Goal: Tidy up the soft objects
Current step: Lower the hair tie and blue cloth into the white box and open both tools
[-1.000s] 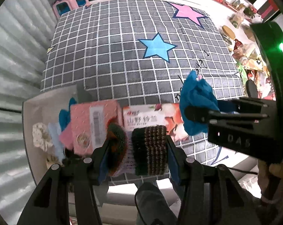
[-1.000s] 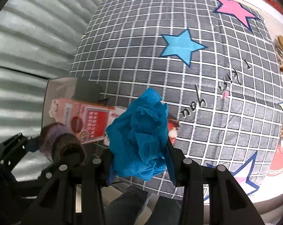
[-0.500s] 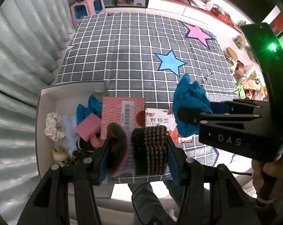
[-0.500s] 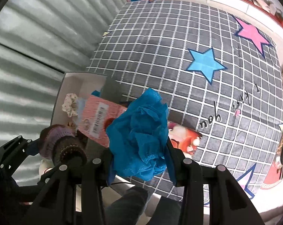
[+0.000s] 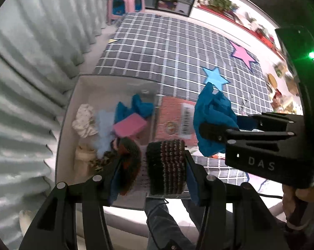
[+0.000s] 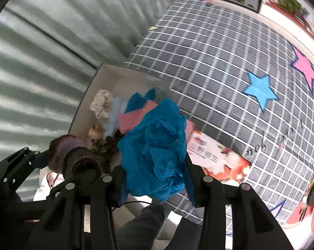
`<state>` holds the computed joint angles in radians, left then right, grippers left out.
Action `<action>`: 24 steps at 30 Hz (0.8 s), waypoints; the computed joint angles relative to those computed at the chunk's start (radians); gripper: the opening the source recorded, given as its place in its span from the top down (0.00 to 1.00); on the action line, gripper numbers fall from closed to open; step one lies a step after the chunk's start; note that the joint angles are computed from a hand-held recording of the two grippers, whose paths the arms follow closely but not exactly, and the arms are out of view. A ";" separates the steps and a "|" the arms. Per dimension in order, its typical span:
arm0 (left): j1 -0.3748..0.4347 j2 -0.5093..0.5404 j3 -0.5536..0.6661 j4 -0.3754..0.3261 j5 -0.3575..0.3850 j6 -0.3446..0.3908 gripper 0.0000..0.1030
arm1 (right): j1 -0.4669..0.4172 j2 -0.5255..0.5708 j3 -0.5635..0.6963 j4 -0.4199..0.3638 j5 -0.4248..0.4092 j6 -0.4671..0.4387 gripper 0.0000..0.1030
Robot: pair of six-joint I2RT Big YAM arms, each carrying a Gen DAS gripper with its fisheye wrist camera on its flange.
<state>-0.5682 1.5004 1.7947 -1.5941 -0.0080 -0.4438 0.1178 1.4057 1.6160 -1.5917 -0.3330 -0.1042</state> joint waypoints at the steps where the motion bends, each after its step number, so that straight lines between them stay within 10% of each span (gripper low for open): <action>1: 0.014 -0.012 -0.017 0.001 -0.003 -0.009 0.45 | 0.018 0.006 0.007 0.000 0.000 -0.001 0.57; 17: 0.166 -0.098 -0.197 0.031 0.012 -0.063 0.41 | 0.218 0.128 0.114 -0.006 0.002 -0.004 0.56; 21: 0.180 -0.095 -0.216 0.036 0.011 -0.079 0.16 | 0.233 0.136 0.123 0.011 0.004 -0.009 0.15; 24: 0.189 -0.103 -0.232 0.052 -0.009 -0.091 0.11 | 0.233 0.133 0.127 0.023 0.015 -0.008 0.15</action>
